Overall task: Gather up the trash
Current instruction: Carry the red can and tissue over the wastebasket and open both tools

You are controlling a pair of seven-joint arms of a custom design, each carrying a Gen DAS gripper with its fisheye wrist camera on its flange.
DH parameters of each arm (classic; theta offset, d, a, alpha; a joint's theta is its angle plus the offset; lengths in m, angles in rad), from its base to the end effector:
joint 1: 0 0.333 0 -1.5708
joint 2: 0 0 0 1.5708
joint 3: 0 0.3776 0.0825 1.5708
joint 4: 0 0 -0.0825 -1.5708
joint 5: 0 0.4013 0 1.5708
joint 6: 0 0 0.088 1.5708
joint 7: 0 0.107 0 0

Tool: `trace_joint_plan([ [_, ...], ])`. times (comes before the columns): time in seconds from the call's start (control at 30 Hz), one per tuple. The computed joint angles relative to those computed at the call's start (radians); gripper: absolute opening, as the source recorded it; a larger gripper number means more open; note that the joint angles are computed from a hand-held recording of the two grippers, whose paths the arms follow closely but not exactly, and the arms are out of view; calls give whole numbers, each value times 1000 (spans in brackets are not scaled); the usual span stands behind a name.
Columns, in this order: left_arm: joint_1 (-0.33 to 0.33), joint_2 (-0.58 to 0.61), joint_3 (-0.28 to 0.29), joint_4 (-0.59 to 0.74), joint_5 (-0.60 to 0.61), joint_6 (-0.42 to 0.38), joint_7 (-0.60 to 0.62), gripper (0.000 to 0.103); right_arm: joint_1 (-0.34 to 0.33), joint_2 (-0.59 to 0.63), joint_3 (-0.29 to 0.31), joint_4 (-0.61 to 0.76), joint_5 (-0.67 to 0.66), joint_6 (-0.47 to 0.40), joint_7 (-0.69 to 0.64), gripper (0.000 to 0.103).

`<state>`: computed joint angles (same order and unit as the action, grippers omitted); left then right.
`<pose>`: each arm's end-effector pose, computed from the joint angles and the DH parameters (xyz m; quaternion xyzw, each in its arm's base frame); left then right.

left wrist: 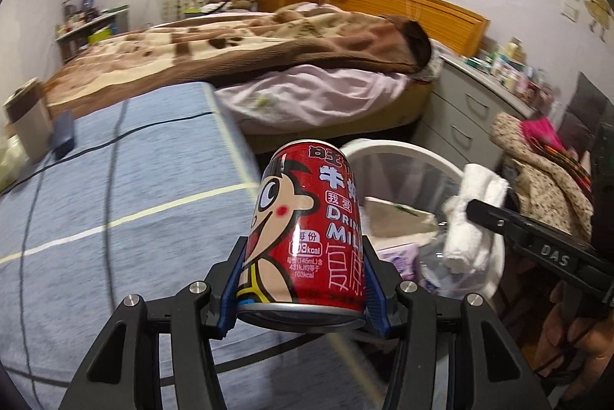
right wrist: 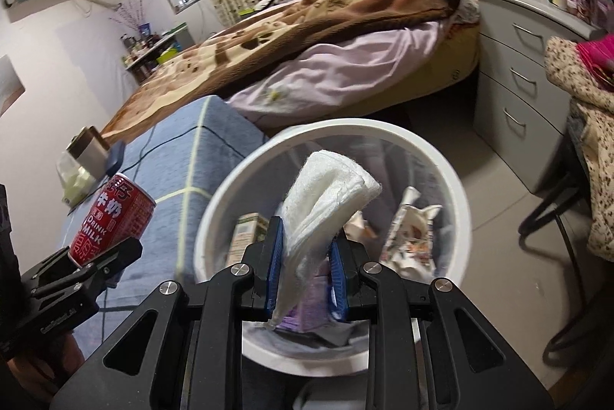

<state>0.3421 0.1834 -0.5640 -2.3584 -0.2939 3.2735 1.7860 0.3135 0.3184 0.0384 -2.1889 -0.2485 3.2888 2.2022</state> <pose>0.5708 -0.0879 0.3942 -0.6291 0.6845 -0.3111 0.1972 0.5891 0.2414 0.3760 -0.6457 0.6625 -0.1333 0.3554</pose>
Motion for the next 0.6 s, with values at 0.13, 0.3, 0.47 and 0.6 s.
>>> trace_joint_plan([
  [0.13,75,51,-105,40,17,-21,36,53,11,2,-19,1,4,-16,0,24],
  [0.3,15,97,-73,94,-14,-55,85,53,15,1,-32,7,-4,-58,-4,24],
  [0.47,-12,141,-63,144,-58,-95,149,53,45,5,-72,19,-25,-90,0,25],
  [0.6,-29,177,-55,193,-98,-139,197,53,33,11,-65,28,-34,-109,2,27],
])
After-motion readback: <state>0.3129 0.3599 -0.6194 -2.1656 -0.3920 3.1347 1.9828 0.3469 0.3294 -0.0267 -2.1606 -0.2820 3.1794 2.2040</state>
